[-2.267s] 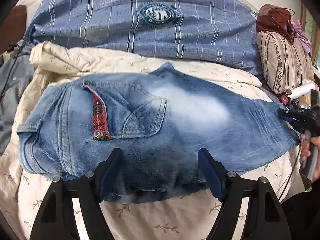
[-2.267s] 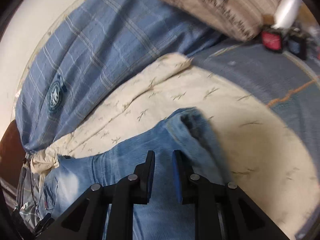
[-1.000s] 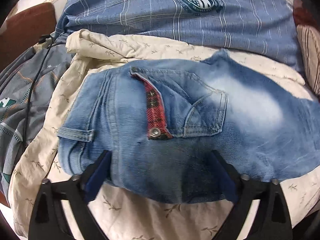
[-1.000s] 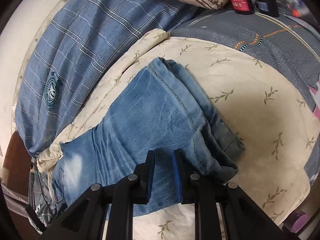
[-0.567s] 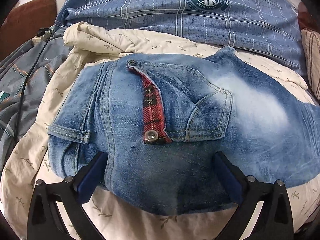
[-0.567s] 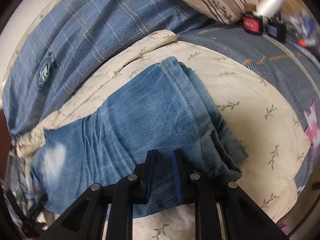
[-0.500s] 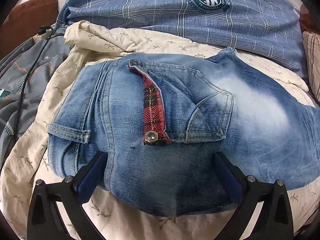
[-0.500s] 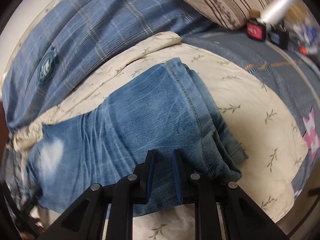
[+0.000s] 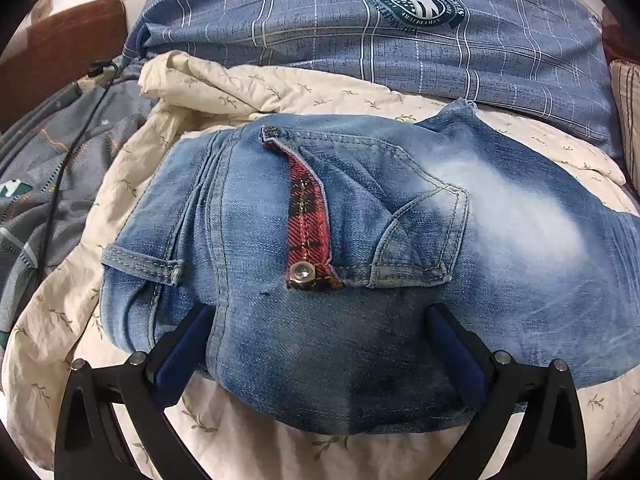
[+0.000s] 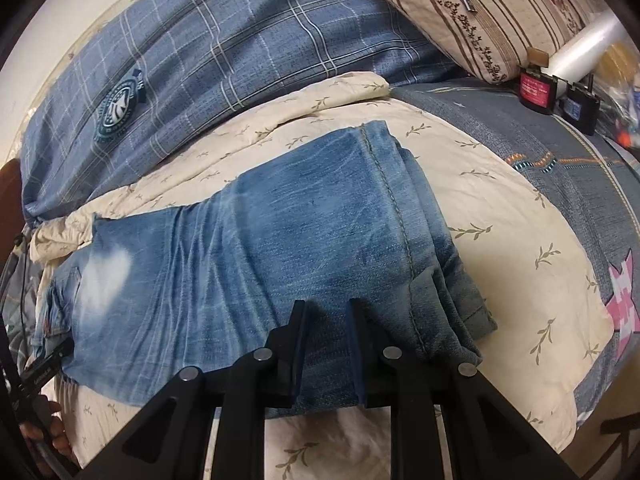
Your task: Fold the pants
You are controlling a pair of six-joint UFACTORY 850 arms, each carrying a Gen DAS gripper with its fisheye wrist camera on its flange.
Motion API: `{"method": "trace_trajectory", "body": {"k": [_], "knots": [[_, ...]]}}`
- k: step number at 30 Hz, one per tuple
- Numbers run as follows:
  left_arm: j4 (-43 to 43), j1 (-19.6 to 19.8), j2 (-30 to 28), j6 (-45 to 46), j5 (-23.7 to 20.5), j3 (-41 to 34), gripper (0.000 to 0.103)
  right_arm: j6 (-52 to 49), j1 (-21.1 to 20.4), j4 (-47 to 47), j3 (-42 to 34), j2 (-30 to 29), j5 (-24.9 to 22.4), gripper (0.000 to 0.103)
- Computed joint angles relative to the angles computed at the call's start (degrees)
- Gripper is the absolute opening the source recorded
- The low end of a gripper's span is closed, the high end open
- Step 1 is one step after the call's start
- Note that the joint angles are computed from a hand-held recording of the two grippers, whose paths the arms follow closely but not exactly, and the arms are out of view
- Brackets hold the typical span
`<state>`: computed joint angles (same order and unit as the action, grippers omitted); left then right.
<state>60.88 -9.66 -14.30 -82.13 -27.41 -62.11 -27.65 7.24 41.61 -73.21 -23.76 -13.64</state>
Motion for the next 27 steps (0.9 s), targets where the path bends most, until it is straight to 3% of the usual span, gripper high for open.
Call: {"method": "trace_trajectory", "body": {"k": [10,15,17,20,24,27], "knots": [[13.6,-2.3,0.2,-15.1,-2.1,2.5,0.103,-10.2,-0.2,10.4,2.1,1.1,1.1,0.025],[16.2,-2.2,1.0,-17.0,-0.9,3.7,0.103,-14.0,0.3,13.8,3.2,1.5,3.4,0.025],[16.4,-2.1,1.6,-16.2,-0.3,4.1,0.103,-11.8,-0.2,11.8,2.5,1.4,1.3,0.025],[18.8,-2.3,3.7,-17.6,0.8,5.2,0.103,-18.3,-3.3,25.4,3.3,2.5,-5.6,0.025],[36.0,-3.6,7.6,-33.4,-0.3,8.3,0.103,-36.4,-6.6,49.0,8.8,6.5,-8.0,0.026],[42.0,-3.3,8.7,-39.7,3.0,8.6,0.103,-39.6,-8.6,53.8,11.1,8.1,-10.0,0.031]]}}
